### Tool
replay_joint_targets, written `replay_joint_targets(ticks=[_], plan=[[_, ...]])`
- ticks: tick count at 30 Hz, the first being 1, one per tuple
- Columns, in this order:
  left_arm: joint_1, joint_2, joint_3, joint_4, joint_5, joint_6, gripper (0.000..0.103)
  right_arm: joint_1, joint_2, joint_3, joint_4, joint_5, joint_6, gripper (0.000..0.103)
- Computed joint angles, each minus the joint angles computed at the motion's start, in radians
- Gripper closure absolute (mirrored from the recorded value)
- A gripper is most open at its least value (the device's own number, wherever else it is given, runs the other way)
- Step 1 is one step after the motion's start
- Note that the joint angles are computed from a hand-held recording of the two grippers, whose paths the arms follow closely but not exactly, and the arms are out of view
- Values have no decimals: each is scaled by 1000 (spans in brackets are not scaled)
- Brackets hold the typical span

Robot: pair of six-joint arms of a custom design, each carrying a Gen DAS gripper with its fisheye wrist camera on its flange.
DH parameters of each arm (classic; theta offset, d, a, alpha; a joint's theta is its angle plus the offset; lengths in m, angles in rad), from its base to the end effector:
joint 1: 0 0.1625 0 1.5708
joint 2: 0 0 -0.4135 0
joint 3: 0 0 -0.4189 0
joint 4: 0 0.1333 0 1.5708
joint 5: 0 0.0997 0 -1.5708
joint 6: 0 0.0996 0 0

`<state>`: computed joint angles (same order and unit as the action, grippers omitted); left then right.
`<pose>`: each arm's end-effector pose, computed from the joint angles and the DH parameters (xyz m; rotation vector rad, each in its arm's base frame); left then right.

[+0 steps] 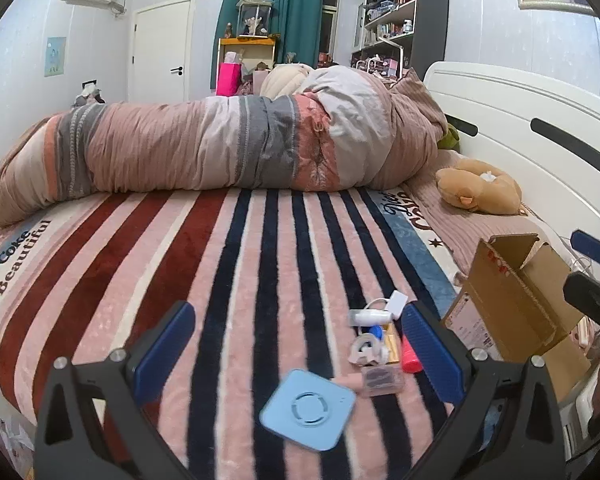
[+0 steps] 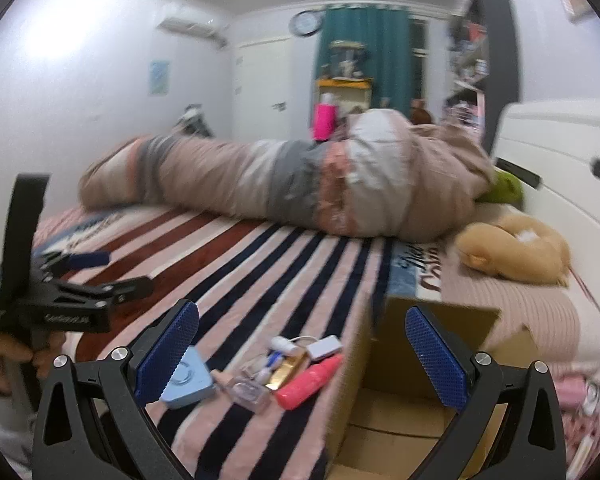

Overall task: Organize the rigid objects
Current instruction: 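Grasp the light-blue square case with the right gripper, then carry the blue case into the cardboard box and open the right gripper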

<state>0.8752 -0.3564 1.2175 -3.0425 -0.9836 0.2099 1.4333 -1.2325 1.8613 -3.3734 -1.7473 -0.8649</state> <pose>-0.3614 -0.7270 -0.0218 0.8983 2.4029 -0.9669 0.0318 -0.6152 0.3602 0.6526 -2.0735 1.1734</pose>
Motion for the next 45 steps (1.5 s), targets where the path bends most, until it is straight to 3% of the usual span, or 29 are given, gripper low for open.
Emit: replay_joint_targets(ticks=[6,8,13,16,22,23,26,28,35,37,40,45], plan=[[53,-35,26,-9,-14,38,1,64,115,-83,124,-68,-135,4],[72,-46,34,2,-16,46,1,66,154,-119,224,-74,-128,24],[118,-60,43,53,-43,34,1,32,265,-248,542,-99,-78,35],[138,-61,44,79,-68,20,1,12,323,-307,630,-125,-69,35],[164,-57,41,113,-104,1,1,-9,402,-401,646,-160,-63,33],[165,-57,42,116,-107,-2,1,-15,414,-431,688,-153,-44,27],[169,-57,41,127,-111,-7,1,-29,407,-483,870,-77,31,22],[170,-59,42,131,-113,-8,1,-28,404,-494,933,-72,30,20],[176,-73,59,136,-130,-26,1,6,436,-457,810,-191,-3,17],[179,-79,64,156,-152,-28,1,10,443,-428,720,-221,-17,23],[189,-86,58,213,-227,-34,1,10,438,-406,668,-199,-18,24],[197,-83,18,314,-375,-27,1,18,365,-318,559,-89,-55,24]])
